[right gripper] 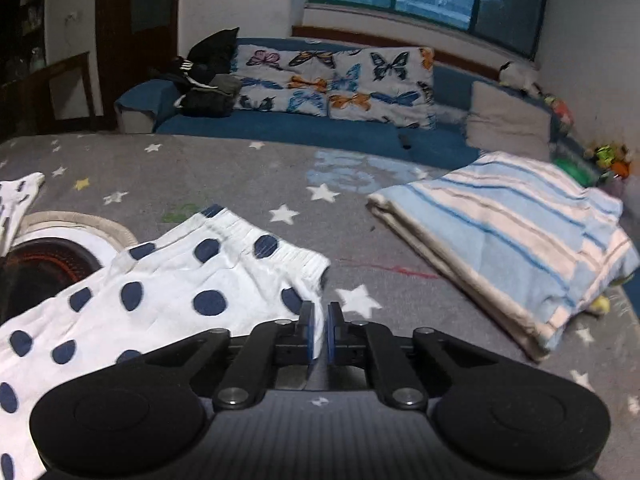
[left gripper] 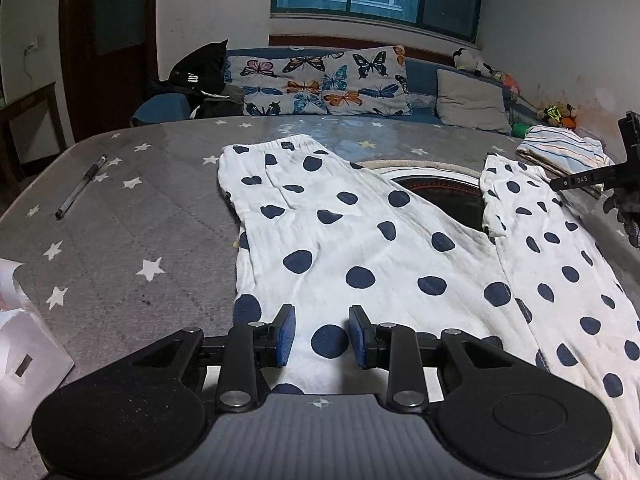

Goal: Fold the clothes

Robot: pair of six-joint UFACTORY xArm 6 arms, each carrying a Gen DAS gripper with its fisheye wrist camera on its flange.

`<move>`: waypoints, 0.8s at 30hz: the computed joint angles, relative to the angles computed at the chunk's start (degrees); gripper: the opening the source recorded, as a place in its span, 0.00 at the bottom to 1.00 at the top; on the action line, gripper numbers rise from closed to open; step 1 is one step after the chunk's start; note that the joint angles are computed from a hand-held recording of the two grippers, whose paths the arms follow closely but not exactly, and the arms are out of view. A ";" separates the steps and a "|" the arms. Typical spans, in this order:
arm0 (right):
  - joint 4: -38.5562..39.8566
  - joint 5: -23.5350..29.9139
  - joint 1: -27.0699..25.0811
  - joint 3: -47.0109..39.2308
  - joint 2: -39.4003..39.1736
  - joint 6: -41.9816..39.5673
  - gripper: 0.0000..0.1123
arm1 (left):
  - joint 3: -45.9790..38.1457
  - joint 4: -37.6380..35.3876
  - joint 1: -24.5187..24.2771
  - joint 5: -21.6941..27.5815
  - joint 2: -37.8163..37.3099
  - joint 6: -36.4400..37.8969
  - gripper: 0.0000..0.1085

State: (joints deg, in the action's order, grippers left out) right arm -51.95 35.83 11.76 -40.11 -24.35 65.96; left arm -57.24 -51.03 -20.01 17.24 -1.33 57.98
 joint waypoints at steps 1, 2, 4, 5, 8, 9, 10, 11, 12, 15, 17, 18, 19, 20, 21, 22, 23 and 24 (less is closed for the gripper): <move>0.16 0.36 0.18 -0.01 -0.23 -0.40 0.10 | -0.04 0.32 0.03 -0.06 0.03 -0.29 0.30; 0.32 0.70 0.36 0.00 -0.50 -0.78 0.11 | -0.11 0.70 0.14 0.02 0.04 -0.85 0.30; 2.25 0.19 1.15 1.02 -2.67 -2.46 0.13 | -0.27 1.35 0.45 0.42 0.01 -2.10 0.29; 3.78 -0.21 1.68 1.58 -3.80 -3.90 0.15 | -0.33 1.49 0.79 1.02 -0.15 -2.93 0.29; 8.48 -1.11 3.44 3.08 -7.10 -8.19 0.26 | 0.08 1.78 1.61 2.42 -1.17 -4.86 0.29; 9.66 -0.76 4.88 3.52 -7.93 -9.37 0.27 | 0.53 1.14 1.90 3.02 -1.85 -4.70 0.29; 10.79 -0.38 6.35 3.91 -8.70 -10.49 0.28 | 0.97 0.53 2.20 3.62 -2.54 -4.56 0.29; 11.90 0.01 7.85 4.24 -9.42 -11.55 0.30 | 1.45 -0.18 2.52 4.31 -3.30 -4.37 0.29; 12.96 0.41 9.36 4.52 -10.07 -12.55 0.32 | 2.09 -1.00 2.76 4.90 -4.24 -4.09 0.29; 14.76 1.00 14.05 5.26 -11.35 -13.71 0.34 | 4.34 -2.97 3.10 5.58 -7.33 -3.28 0.29; 15.04 0.94 17.48 5.58 -11.76 -13.26 0.38 | 6.06 -4.52 3.30 5.91 -9.61 -2.78 0.29; 15.15 0.89 19.72 5.59 -11.80 -12.59 0.38 | 6.96 -5.18 3.38 6.12 -10.73 -2.61 0.29; 15.34 0.79 21.27 5.66 -11.86 -12.25 0.38 | 7.93 -5.25 3.41 6.19 -11.86 -2.80 0.29; 15.50 0.67 22.82 5.69 -11.85 -11.90 0.38 | 8.85 -4.94 3.47 6.33 -12.92 -3.25 0.29; 15.56 0.54 24.52 5.70 -11.71 -11.86 0.38 | 9.79 -4.90 3.66 7.00 -14.08 -3.45 0.29; 15.59 0.40 26.18 5.65 -11.49 -11.78 0.38 | 10.72 -5.18 4.00 8.15 -15.35 -3.23 0.29; 15.22 0.77 27.42 5.50 -11.27 -11.37 0.38 | 11.63 -5.03 4.16 8.93 -16.54 -3.16 0.29; 14.86 1.12 28.65 5.33 -11.01 -10.96 0.38 | 12.73 -4.19 3.99 9.01 -17.82 -3.55 0.31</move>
